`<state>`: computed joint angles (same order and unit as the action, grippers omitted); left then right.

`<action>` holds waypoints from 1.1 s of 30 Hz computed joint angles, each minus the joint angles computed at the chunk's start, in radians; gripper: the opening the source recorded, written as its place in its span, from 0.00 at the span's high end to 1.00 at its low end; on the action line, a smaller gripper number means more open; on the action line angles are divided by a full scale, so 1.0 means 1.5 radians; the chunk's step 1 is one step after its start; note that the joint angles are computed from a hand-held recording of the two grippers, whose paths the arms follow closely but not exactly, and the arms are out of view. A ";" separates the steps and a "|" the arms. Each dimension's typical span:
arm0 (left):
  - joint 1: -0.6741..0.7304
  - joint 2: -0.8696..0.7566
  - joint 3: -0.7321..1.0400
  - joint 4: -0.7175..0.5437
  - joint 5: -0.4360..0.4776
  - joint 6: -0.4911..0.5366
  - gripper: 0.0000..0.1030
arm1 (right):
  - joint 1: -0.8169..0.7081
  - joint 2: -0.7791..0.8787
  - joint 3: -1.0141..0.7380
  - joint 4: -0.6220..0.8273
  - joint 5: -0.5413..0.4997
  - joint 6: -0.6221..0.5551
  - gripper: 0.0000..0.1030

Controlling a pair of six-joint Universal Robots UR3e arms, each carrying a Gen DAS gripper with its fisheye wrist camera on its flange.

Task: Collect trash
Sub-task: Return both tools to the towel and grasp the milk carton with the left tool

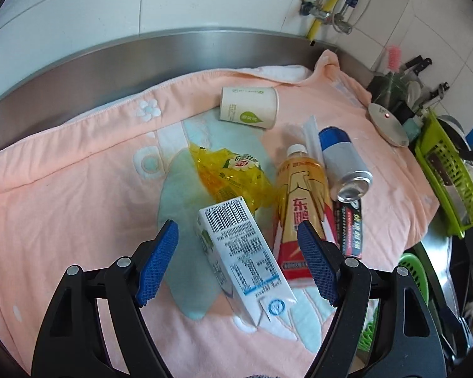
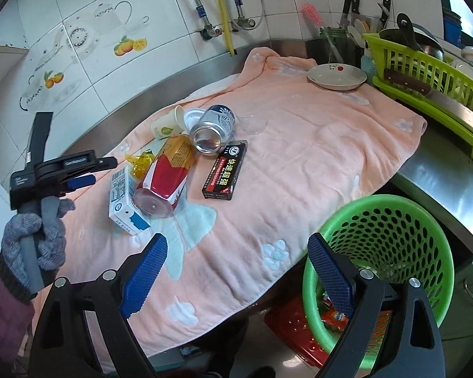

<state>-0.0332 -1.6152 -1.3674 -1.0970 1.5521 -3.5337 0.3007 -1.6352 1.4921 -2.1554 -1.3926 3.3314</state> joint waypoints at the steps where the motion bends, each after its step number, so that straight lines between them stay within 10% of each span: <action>1: 0.001 -0.015 0.009 -0.003 -0.005 0.002 0.25 | 0.007 0.007 -0.007 0.001 -0.006 0.005 0.15; 33: 0.016 -0.034 0.005 -0.040 -0.030 -0.020 0.27 | 0.026 0.045 -0.021 -0.012 0.009 0.006 0.15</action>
